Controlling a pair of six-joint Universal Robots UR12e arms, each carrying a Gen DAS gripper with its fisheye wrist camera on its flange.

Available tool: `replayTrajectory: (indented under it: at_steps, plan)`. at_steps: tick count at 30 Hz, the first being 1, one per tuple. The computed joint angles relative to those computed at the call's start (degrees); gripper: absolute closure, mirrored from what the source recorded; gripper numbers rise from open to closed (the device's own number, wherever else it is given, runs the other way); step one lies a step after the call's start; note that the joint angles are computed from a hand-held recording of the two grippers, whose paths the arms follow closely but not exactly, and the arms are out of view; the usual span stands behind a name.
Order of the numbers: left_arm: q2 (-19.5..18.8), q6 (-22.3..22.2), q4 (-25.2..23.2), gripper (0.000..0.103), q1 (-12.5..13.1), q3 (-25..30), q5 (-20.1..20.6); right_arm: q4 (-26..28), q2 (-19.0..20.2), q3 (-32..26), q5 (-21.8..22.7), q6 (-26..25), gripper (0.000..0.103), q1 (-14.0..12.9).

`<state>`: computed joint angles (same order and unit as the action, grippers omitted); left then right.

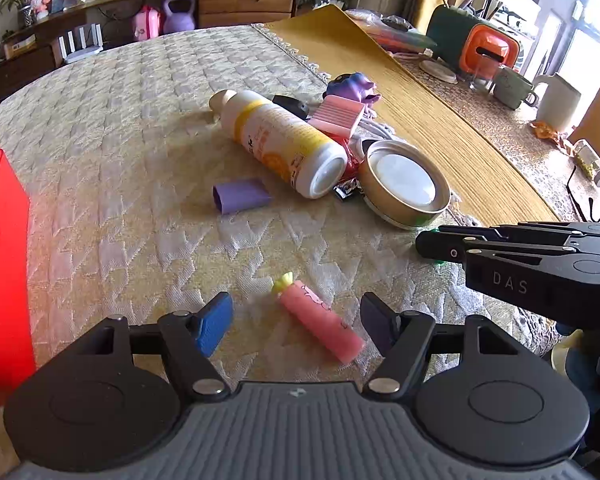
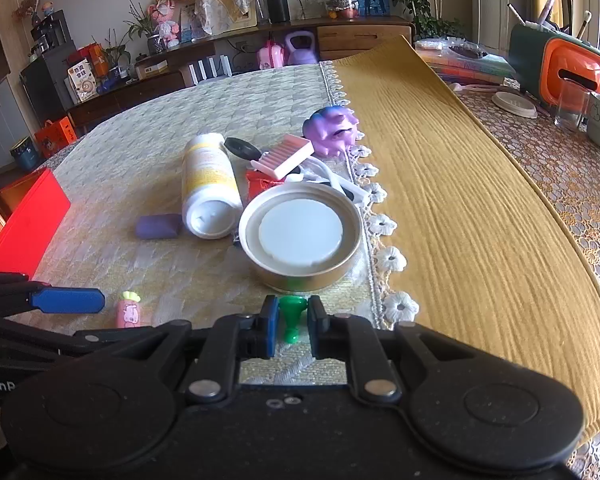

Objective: Organize rigid objects
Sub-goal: 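Grasp the green pushpin piece with the right tool while the left tool grasps the pink tube, then carry the pink tube and green piece in both tools over the red tin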

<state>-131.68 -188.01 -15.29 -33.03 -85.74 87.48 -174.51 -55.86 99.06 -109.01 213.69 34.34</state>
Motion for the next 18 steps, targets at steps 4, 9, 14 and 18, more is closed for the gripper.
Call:
replayTrajectory:
  at_steps: [4,9,14,18]
  plan:
    - [-0.1,-0.4,-1.1,0.035,-0.7,0.4,1.5,-0.2,0.0,0.1,0.3,-0.3,0.088,0.0]
    - [-0.3,-1.4,-1.8,0.073,-1.2,1.1,4.1,-0.6,0.1,0.1,0.4,-0.5,0.088,0.0]
    - [0.0,-3.7,-1.5,0.087,-0.9,0.8,4.3,-1.1,0.1,0.2,0.2,-0.6,0.088,0.1]
    - [0.3,-4.6,-0.9,0.087,-0.7,0.4,4.9,-1.4,-0.1,0.4,0.0,-0.4,0.088,0.3]
